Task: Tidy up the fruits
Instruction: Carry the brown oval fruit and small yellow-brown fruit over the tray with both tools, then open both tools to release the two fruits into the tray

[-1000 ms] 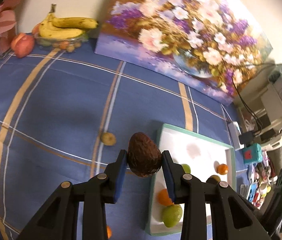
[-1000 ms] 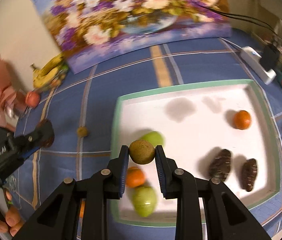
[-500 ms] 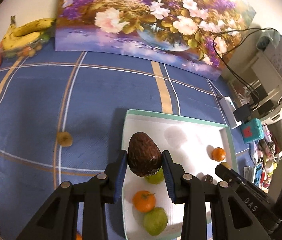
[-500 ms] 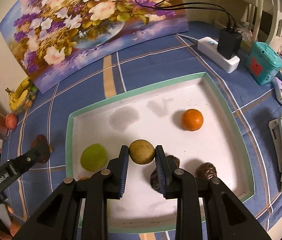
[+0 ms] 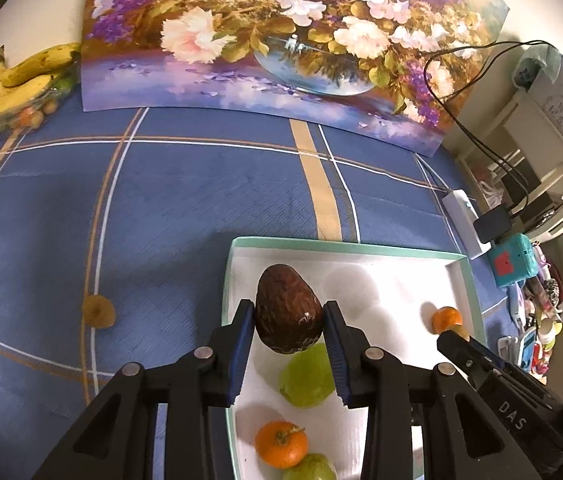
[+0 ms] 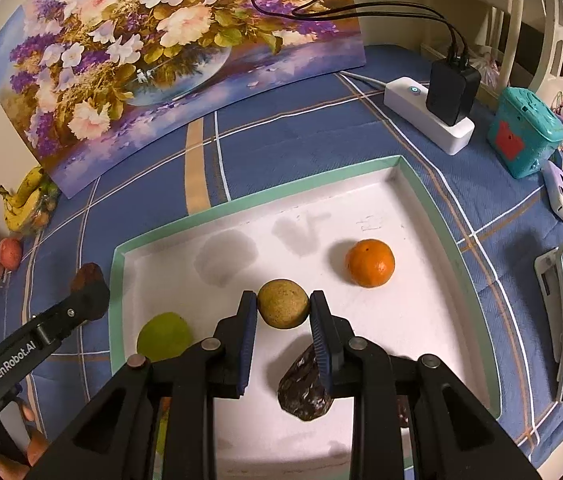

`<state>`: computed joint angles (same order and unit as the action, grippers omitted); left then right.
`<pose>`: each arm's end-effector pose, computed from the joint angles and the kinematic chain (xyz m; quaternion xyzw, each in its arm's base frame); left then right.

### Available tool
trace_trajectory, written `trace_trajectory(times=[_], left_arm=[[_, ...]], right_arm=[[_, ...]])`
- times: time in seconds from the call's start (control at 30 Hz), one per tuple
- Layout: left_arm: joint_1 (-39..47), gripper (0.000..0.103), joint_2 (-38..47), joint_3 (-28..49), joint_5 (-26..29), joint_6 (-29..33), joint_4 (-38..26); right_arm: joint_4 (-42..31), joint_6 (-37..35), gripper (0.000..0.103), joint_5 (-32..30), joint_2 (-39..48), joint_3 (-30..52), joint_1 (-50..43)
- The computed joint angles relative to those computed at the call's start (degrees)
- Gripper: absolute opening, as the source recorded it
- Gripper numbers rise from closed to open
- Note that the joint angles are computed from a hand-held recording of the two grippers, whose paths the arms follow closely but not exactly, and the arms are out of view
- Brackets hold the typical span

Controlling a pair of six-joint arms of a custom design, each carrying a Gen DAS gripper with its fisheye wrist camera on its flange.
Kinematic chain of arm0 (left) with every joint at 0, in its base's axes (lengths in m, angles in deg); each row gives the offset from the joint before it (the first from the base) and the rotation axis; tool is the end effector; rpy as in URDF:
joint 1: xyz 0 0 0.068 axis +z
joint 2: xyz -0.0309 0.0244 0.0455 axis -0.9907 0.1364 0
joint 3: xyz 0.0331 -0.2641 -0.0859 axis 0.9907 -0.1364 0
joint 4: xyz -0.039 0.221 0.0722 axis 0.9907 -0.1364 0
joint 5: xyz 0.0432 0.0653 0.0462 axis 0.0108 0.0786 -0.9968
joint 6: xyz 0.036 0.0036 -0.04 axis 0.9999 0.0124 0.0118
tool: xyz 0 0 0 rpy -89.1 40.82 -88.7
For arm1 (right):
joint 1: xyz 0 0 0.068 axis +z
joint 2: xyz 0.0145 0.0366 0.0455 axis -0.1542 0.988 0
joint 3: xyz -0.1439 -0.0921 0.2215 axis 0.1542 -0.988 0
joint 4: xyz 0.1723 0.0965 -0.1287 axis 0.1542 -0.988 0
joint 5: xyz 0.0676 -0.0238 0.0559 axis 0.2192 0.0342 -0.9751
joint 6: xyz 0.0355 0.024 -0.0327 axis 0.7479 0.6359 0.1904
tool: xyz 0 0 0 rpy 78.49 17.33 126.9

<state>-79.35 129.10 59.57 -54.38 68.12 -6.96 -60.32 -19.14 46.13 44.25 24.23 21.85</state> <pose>0.2909 -0.0019 0.0918 0.1338 0.9516 -0.2054 0.1855 0.2058 0.1113 0.0969 0.2695 0.9344 0.0456 0.2285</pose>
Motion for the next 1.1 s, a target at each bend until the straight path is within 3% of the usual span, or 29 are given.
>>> trace_trajectory(times=[0.5,0.9,1.1], left_arm=[[-6.0,0.037,8.7,0.1,-5.0,-2.3,6.6],[-5.0,0.039,8.9,1.1,-5.2,-2.6,4.4],[-4.4,0.057,6.3,1.5,-4.7,-2.3,1.3]], right_arm=[[6.4,-1.8,0.028,-3.9,10.1,0.0,-3.1],[4.4,-1.9,0.028,-4.2,12.4,2.0,-2.6],[0.8,-2.8,0.028,-4.0,12.3,4.3,-2.5]])
